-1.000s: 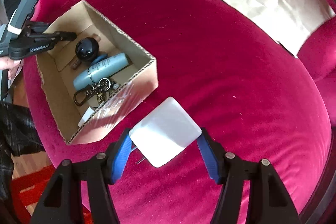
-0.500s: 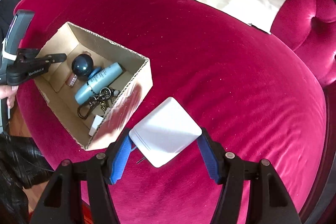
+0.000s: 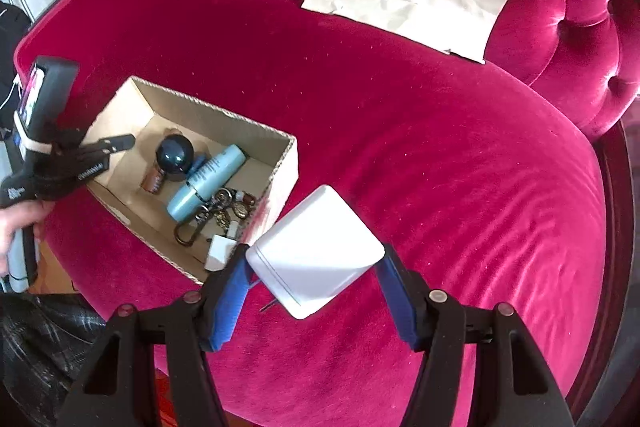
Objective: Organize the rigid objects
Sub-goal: 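Lift the white charger with the right gripper and carry it over the box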
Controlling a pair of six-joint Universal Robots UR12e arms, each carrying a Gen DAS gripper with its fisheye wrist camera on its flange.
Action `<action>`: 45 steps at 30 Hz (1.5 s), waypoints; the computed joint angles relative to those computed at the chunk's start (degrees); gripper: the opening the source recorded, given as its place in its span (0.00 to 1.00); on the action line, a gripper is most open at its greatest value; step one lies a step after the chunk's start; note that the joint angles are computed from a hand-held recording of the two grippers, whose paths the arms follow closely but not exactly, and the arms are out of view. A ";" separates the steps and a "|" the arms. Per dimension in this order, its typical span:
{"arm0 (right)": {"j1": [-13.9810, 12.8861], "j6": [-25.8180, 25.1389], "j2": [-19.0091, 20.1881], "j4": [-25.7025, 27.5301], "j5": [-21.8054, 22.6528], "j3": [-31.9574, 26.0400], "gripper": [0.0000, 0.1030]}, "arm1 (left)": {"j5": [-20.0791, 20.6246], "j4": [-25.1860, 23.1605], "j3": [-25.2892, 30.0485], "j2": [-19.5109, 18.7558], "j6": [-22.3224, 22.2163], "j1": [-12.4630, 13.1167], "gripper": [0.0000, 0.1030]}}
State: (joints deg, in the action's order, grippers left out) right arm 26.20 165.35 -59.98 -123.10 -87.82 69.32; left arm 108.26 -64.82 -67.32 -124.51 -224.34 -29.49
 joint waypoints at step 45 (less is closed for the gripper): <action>4.78 12.83 6.33 -2.57 0.29 -6.34 0.64 | -0.31 0.47 -0.60 0.32 0.54 0.19 0.05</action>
